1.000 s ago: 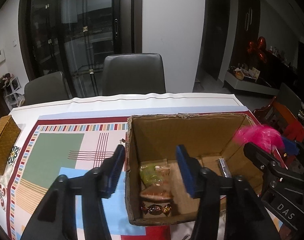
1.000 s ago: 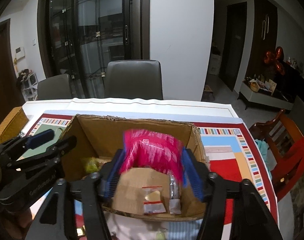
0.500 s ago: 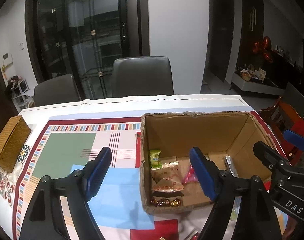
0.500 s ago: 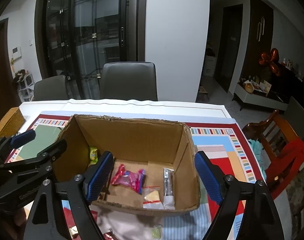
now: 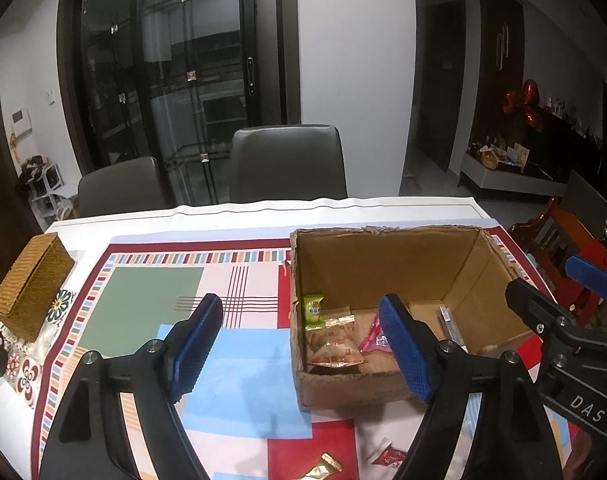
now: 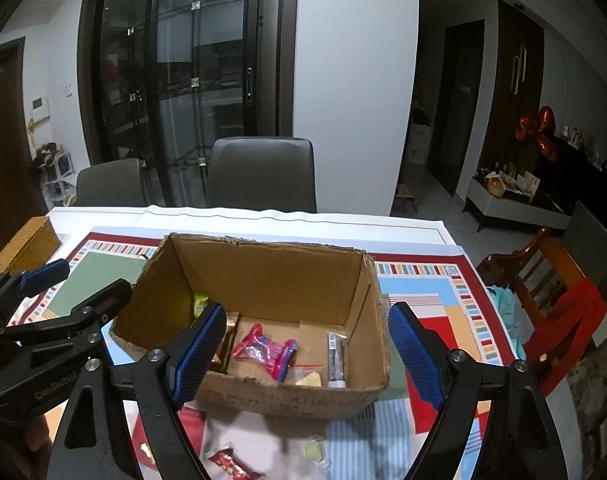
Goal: Organize snacks
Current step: 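Withdraw both open grippers from the box toward the white packet and red candy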
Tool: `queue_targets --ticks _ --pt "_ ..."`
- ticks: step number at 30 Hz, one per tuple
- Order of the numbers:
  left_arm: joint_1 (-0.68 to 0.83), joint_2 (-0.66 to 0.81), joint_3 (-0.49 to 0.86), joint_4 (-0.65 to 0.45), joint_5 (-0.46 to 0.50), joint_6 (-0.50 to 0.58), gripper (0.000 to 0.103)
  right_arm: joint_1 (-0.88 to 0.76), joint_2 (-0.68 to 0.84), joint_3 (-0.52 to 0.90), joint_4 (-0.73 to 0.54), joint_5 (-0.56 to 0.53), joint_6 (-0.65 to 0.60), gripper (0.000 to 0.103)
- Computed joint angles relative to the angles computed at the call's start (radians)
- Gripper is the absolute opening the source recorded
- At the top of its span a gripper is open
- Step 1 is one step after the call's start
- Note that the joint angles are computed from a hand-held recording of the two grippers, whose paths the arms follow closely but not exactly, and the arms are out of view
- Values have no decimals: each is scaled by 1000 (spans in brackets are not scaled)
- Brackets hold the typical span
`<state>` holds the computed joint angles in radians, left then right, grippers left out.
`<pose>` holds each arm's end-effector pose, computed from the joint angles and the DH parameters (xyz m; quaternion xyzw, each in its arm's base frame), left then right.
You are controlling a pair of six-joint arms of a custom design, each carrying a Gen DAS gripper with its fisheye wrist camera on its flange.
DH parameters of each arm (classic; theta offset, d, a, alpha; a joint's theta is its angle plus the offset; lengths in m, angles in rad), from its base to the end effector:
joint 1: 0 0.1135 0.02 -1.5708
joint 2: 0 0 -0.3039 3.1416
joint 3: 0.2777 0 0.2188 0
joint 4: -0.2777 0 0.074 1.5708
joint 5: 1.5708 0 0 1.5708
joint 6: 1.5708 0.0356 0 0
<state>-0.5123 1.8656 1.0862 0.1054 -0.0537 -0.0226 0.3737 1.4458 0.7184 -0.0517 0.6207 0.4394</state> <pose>0.3371 -0.1874 0.2307 0.2071 0.8768 -0.0912 0.4244 0.2426 0.0729 0.2476 0.1466 0.8742 -0.1136 0.4487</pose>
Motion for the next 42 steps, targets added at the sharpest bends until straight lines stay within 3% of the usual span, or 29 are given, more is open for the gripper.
queue_targets --ticks 31,42 --pt "19 -154 -284 90 -13 30 80 196 -39 -98 -76 100 177 84" --pt "-32 -224 -474 142 -112 -122 80 260 -46 -182 -14 90 133 84"
